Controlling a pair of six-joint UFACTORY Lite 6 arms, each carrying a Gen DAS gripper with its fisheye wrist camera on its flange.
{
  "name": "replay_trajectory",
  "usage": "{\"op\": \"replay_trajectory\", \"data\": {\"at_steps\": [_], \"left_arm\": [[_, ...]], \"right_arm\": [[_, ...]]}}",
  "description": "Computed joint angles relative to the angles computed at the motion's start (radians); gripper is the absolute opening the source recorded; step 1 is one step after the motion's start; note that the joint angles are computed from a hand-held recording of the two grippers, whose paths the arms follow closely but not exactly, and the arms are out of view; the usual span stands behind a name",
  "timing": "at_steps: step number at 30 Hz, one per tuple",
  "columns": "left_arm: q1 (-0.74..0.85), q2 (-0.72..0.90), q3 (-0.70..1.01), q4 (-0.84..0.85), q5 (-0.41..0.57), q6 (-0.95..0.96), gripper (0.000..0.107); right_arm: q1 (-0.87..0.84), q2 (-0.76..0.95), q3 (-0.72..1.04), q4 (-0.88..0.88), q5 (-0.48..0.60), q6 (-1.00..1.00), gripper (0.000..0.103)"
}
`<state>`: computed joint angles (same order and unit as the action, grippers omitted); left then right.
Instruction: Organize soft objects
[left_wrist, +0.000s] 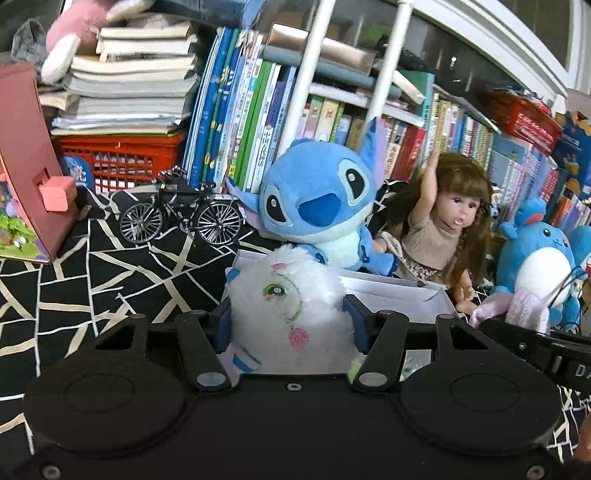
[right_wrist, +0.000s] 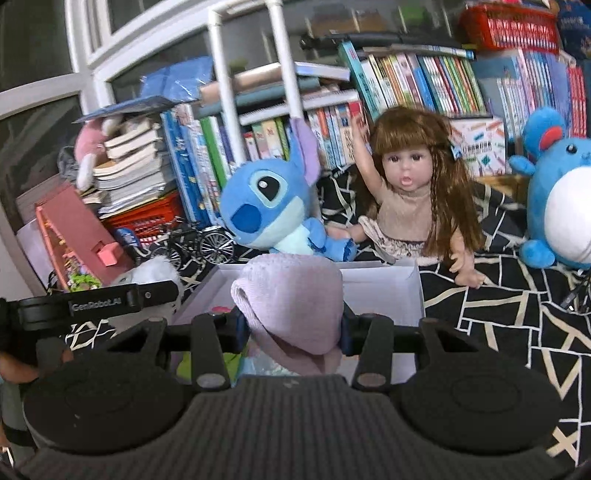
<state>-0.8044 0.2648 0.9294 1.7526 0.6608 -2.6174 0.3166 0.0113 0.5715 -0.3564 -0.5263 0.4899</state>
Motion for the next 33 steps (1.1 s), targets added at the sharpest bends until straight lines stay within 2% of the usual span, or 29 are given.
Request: {"op": "replay_trajectory", "data": {"at_steps": [10,18,26,29,31,33], "left_arm": [[0.074,0.127,0.101,0.017,-0.079,0.018,0.057],[0.094,0.164,0.111,0.057,-0.101,-0.012,0.058],[0.121,0.206,0.153,0.080,-0.142,-0.021,0.058],[0.119,0.208,0.149,0.094,-0.135,-0.041,0.060],[0.119,0.208,0.149,0.088,-0.134,-0.035,0.065],[0.113,0.208,0.147,0.078,-0.121,-0.025,0.069]], "right_arm": [[0.052,0.258,0.285,0.067,0.138,-0.021,0.051],[0.074,0.360,0.390,0.176,0.186,-0.115,0.053],[0.068,0.425,0.450,0.171,0.209,-0.095,0.055],[0.071,0.433,0.456,0.169,0.210,-0.092,0.063],[0.071,0.436,0.459,0.151,0.216,-0.073,0.068],[0.071,0.434,0.456,0.131,0.214,-0.053,0.068]]}}
